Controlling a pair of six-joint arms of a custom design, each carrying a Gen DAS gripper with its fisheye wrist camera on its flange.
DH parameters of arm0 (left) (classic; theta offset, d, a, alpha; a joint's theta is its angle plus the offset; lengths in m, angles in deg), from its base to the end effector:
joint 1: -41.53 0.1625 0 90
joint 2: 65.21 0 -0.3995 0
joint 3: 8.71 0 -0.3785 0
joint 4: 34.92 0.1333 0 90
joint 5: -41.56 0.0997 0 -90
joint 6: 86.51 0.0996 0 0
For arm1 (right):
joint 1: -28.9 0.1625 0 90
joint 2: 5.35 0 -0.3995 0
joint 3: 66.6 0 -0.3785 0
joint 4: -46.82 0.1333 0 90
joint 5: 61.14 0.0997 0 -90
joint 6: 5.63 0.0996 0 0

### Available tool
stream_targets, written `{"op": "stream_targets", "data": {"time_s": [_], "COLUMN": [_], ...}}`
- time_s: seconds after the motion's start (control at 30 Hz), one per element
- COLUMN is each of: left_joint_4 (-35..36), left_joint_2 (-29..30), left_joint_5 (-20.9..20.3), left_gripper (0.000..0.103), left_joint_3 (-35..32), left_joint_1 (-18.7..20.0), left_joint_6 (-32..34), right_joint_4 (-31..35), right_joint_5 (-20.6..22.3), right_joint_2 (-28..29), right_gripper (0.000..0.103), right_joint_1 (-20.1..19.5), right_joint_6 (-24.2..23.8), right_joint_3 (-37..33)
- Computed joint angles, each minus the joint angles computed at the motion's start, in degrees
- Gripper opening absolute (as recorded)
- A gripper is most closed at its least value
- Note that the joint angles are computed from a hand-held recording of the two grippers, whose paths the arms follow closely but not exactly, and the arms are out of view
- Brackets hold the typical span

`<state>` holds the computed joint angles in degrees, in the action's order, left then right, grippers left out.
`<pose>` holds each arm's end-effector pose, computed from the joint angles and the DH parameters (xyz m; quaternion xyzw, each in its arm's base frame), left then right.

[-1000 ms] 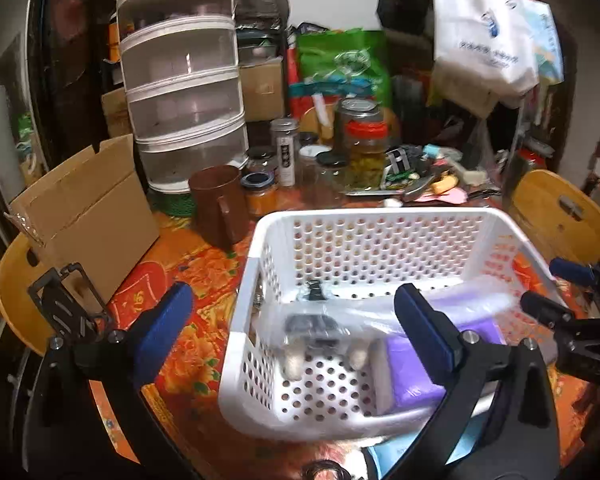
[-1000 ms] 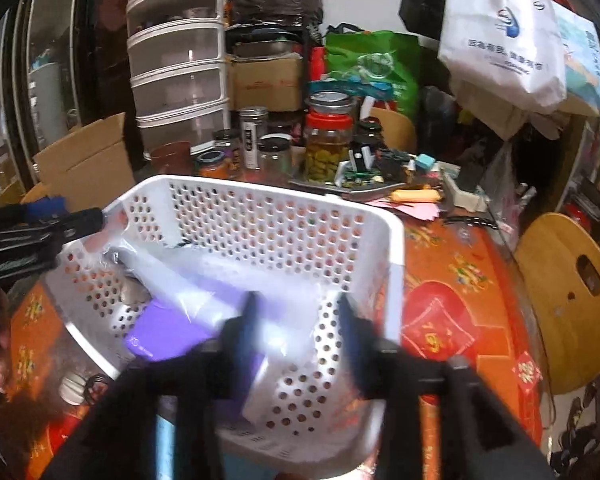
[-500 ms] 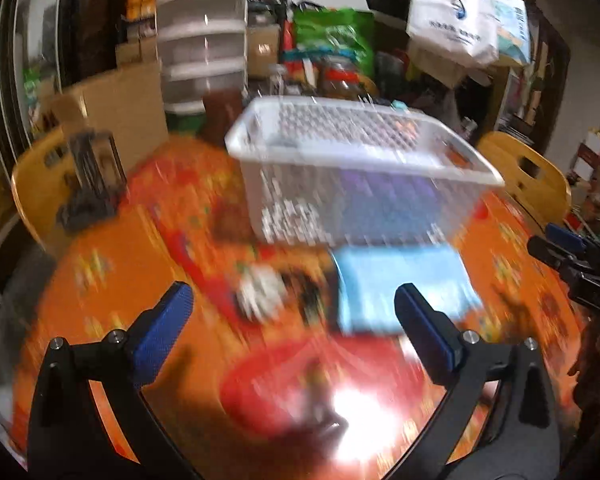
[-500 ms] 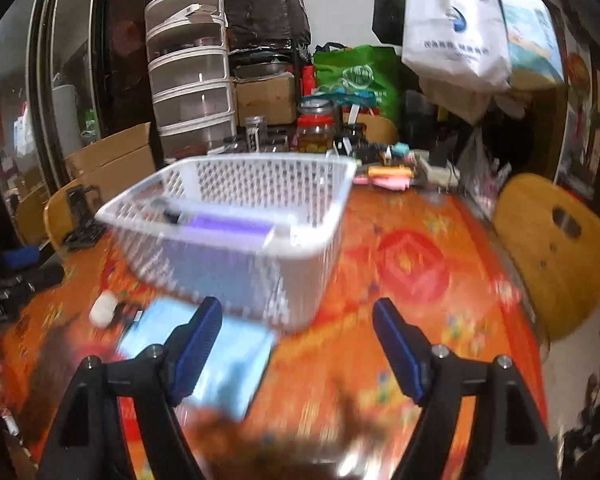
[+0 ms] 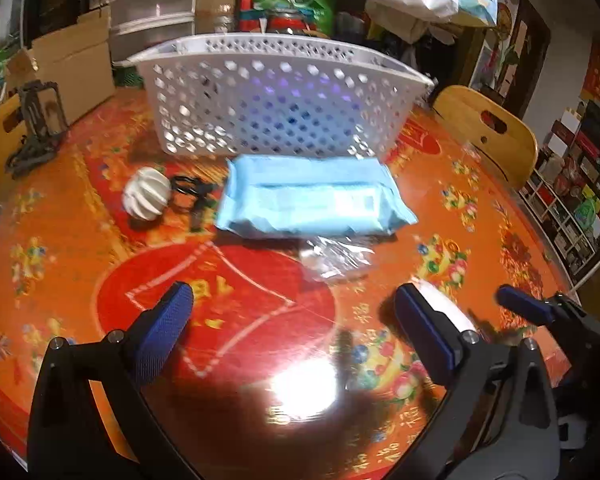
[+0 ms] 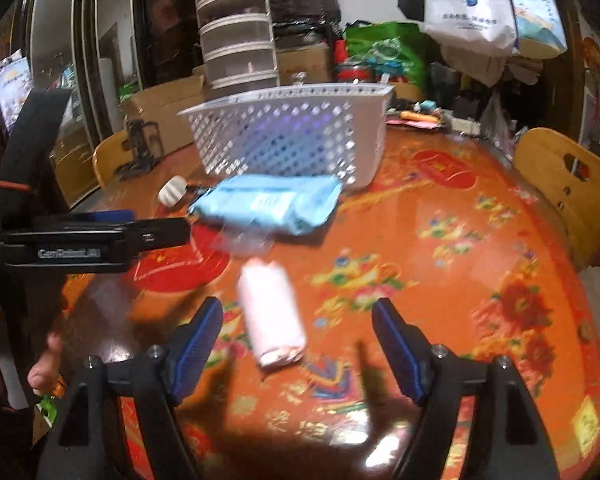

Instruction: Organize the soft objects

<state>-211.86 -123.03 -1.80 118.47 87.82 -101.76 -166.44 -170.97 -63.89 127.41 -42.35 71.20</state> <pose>-0.1705 -0.4760 0.1113 0.1644 0.8945 -0.3147 0.2715 0.1600 -0.3965 0.1333 0.2917 -0.8679 0.3190 0.2448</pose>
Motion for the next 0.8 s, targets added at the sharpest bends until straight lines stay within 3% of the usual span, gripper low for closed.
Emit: {"op": "stream_targets", "data": {"time_s": [0.1,0.37,0.5,0.7,0.8], "left_joint_4": [1.14,3.59,4.43,7.29,8.46], "left_joint_2": [1.6,3.23,4.02,5.51,6.02], "left_joint_5": [-1.04,-1.73,-1.78,-1.7,-1.47], "left_gripper": [0.1,0.1,0.1,0.1,0.1], "left_joint_3": [-1.24,-3.39,-4.65,-7.24,-8.14], "left_joint_1": [0.93,1.48,1.77,2.61,2.9], "left_joint_6": [-0.26,-0.44,-0.85,-1.55,-1.64], "right_joint_4": [1.48,8.48,9.43,5.4,8.11], "right_joint_5": [0.58,-0.63,0.32,-0.36,-1.4], "right_joint_2": [0.38,0.08,-0.62,-0.33,-0.72], "right_gripper": [0.055,0.033,0.032,0.032,0.032], "right_joint_1": [-0.49,-0.3,-0.84,-1.42,-1.59], "right_joint_6": [-0.02,-0.63,-0.13,2.32,4.33], "right_joint_3": [-0.32,-2.09,-1.96,-1.81,-3.01]}}
